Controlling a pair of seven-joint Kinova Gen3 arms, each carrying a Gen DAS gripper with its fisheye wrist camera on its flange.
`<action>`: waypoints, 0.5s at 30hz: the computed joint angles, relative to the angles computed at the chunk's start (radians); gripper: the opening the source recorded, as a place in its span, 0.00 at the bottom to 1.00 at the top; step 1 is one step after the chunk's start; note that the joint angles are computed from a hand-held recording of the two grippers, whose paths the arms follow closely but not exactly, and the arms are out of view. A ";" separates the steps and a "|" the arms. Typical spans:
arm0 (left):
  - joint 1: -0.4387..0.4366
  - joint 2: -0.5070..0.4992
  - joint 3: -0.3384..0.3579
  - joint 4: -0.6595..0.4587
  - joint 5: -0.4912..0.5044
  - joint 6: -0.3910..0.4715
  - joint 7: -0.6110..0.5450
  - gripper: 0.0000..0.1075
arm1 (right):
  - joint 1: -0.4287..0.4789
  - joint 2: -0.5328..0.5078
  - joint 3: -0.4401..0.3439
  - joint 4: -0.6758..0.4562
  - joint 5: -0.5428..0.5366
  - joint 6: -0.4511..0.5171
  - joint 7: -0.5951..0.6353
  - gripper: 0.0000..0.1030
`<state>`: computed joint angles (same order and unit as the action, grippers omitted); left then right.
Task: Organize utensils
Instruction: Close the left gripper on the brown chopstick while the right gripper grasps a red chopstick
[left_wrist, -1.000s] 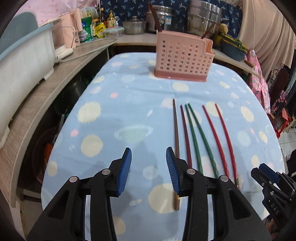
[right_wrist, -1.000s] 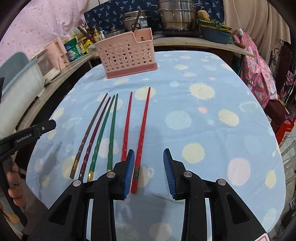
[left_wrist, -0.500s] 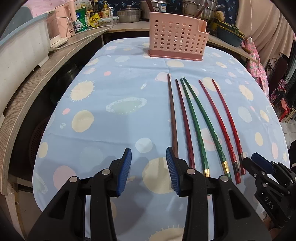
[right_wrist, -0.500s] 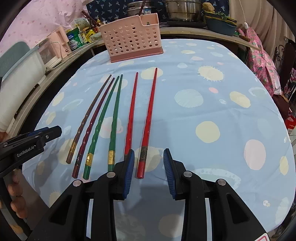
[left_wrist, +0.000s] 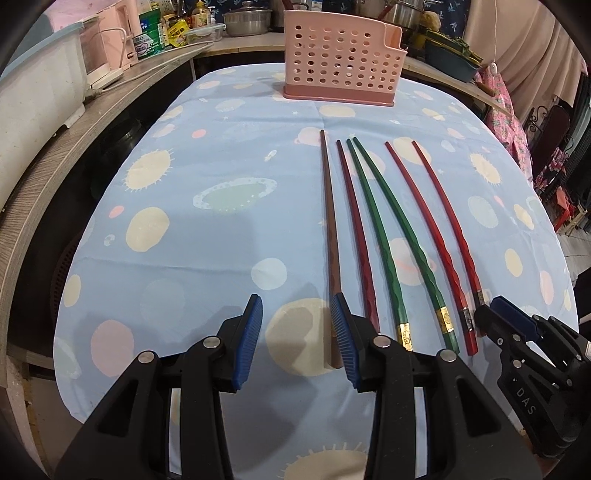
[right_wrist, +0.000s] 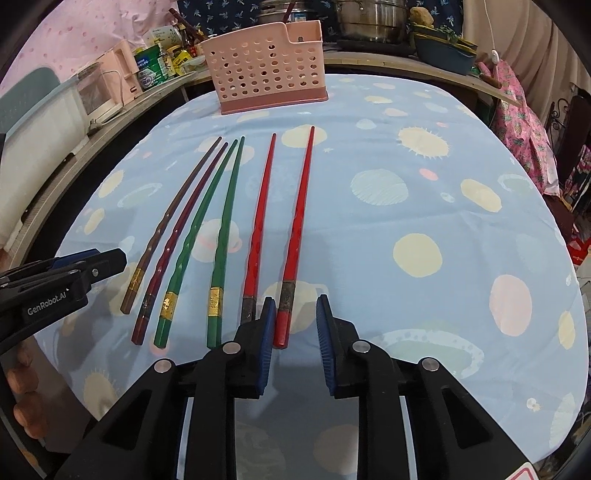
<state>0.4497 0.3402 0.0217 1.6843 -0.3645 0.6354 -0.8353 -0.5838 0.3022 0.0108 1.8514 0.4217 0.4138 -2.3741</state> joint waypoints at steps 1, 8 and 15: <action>0.000 0.001 0.003 0.000 0.002 0.000 -0.003 0.35 | -0.010 0.001 0.008 -0.001 0.011 0.004 -0.010 0.17; -0.001 0.011 0.014 -0.007 0.020 0.006 -0.028 0.41 | -0.007 0.001 0.008 -0.001 0.025 0.011 -0.037 0.10; 0.004 0.023 0.011 -0.012 0.026 0.010 -0.040 0.44 | -0.011 0.002 0.007 -0.002 0.039 0.015 -0.048 0.10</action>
<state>0.4537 0.3632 0.0328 1.6721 -0.3382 0.6452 -0.8755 -0.5947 0.3046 0.0182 1.8496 0.4608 0.4288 -2.4219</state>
